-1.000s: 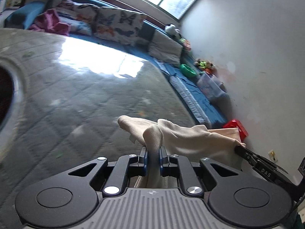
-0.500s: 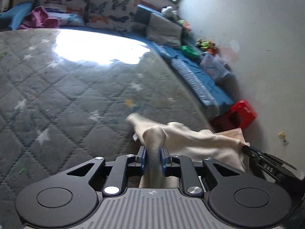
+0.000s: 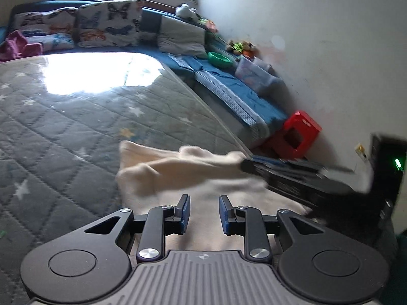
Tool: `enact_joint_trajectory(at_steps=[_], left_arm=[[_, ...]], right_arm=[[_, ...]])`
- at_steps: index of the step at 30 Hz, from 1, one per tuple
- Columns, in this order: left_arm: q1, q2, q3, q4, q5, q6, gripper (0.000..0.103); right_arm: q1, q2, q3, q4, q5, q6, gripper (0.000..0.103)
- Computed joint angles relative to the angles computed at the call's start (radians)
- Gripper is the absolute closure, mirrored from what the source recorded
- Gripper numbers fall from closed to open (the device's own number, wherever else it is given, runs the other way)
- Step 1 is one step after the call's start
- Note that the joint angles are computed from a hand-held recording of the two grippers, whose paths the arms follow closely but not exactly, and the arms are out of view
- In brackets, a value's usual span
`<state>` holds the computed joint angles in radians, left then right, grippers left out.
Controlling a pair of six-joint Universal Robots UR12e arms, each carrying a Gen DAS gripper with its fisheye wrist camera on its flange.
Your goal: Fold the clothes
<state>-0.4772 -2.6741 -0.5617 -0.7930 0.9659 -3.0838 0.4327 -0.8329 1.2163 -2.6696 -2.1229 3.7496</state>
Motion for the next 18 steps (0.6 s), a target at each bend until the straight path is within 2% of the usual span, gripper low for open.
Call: enact_joint_trajectory(at_steps=[4, 6, 10, 11, 12, 14, 17, 18], left_arm=[[-0.005, -0.009, 0.013, -0.046, 0.006, 0.040, 0.076], [-0.004, -0.008, 0.008, -0.047, -0.001, 0.047, 0.076], [0.000, 0.001, -0.008, -0.038, -0.012, 0.044, 0.076], [0.001, 0.005, -0.017, -0.033, -0.013, 0.041, 0.075], [0.002, 0.009, -0.025, -0.027, -0.013, 0.038, 0.073], [0.003, 0.018, -0.039, -0.013, -0.010, 0.031, 0.069], [0.004, 0.036, -0.072, 0.013, 0.004, 0.030, 0.062], [0.004, 0.044, -0.087, 0.026, 0.010, 0.032, 0.059]], right_arm=[[0.002, 0.032, -0.046, 0.041, -0.019, -0.014, 0.084], [0.001, 0.043, -0.056, 0.043, -0.028, -0.012, 0.078], [0.001, 0.050, -0.059, 0.031, -0.038, -0.003, 0.074], [0.002, 0.047, -0.056, 0.024, -0.041, -0.003, 0.070], [0.003, 0.044, -0.052, 0.017, -0.044, -0.002, 0.063], [0.006, 0.038, -0.044, 0.004, -0.050, -0.002, 0.061], [0.013, 0.026, -0.030, -0.007, -0.060, -0.004, 0.050], [0.017, 0.023, -0.024, -0.011, -0.063, -0.003, 0.049]])
